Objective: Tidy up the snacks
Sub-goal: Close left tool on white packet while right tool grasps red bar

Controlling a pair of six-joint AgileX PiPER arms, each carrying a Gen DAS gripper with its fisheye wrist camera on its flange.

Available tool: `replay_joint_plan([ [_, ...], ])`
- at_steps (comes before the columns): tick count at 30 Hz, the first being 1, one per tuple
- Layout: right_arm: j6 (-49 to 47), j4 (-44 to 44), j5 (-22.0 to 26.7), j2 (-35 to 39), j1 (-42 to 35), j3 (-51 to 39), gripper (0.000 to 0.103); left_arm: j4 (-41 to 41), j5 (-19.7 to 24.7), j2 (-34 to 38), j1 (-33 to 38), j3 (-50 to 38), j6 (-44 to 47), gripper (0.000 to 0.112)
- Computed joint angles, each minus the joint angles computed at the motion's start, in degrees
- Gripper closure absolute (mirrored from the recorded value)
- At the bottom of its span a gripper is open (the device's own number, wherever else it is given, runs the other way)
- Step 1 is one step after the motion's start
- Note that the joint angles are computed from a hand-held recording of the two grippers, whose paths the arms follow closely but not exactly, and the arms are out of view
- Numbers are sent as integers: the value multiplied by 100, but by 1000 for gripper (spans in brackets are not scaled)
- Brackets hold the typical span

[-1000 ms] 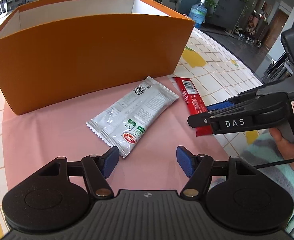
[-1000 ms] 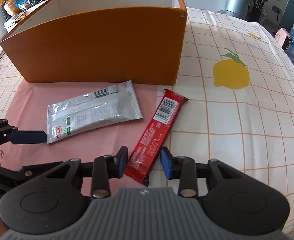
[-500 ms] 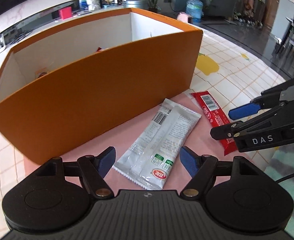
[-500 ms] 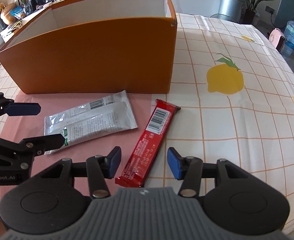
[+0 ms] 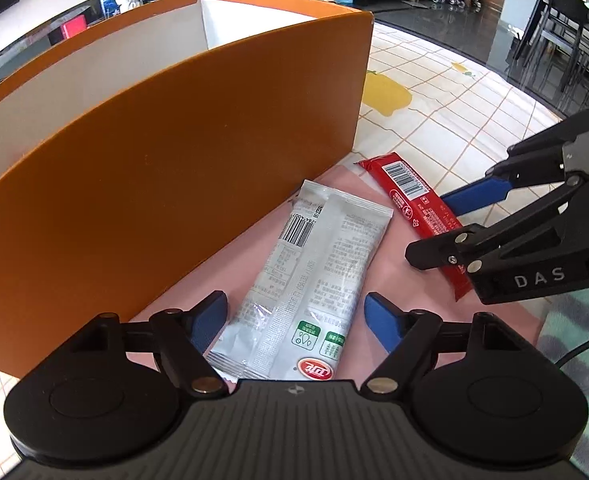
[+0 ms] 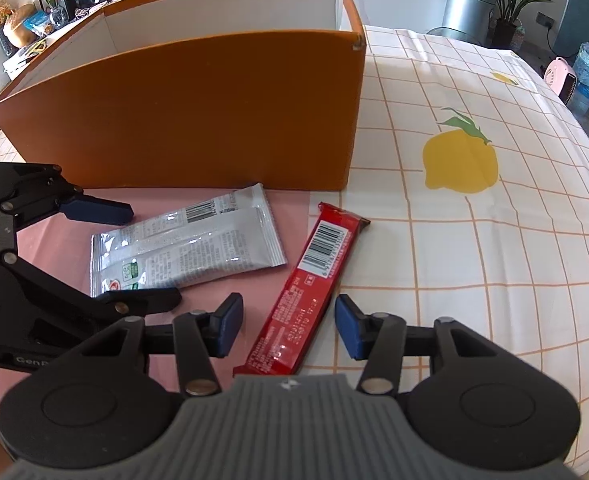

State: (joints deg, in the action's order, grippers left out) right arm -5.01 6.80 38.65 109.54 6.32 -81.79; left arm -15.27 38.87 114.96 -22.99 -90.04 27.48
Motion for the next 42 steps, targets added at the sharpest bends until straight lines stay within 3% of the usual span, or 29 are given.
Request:
replay_joint_plan([
  [3, 47, -68, -59, -20, 20, 41, 70, 342, -10, -77, -115, 62, -606, 30],
  [11, -286, 78, -6, -63, 38, 96, 70, 1756, 637, -141, -498, -127, -3371, 36],
  [15, -576, 172, -48, -135, 92, 213, 71, 1992, 1019, -161, -533, -222, -4444, 35],
  [18, -506, 22, -131, -159, 158, 256, 70, 1997, 802, -203, -519, -66, -4521, 30],
  [23, -479, 183, -238, -145, 85, 242, 60, 2105, 323, -168, -563, 117, -4334, 24],
  [34, -89, -151, -166, 2, 190, 82, 63, 2591, -493, -234, -756, 592, -4475, 21],
  [37, -53, -281, -228, -28, 238, 140, 69, 2463, -575, -323, -727, 700, -4331, 28],
  [40, -55, -334, -271, -56, 266, 186, 72, 2358, -645, -448, -738, 815, -4132, 47],
  [42, -78, -290, -265, -74, 254, 197, 73, 2434, -660, -441, -787, 816, -4173, 50],
])
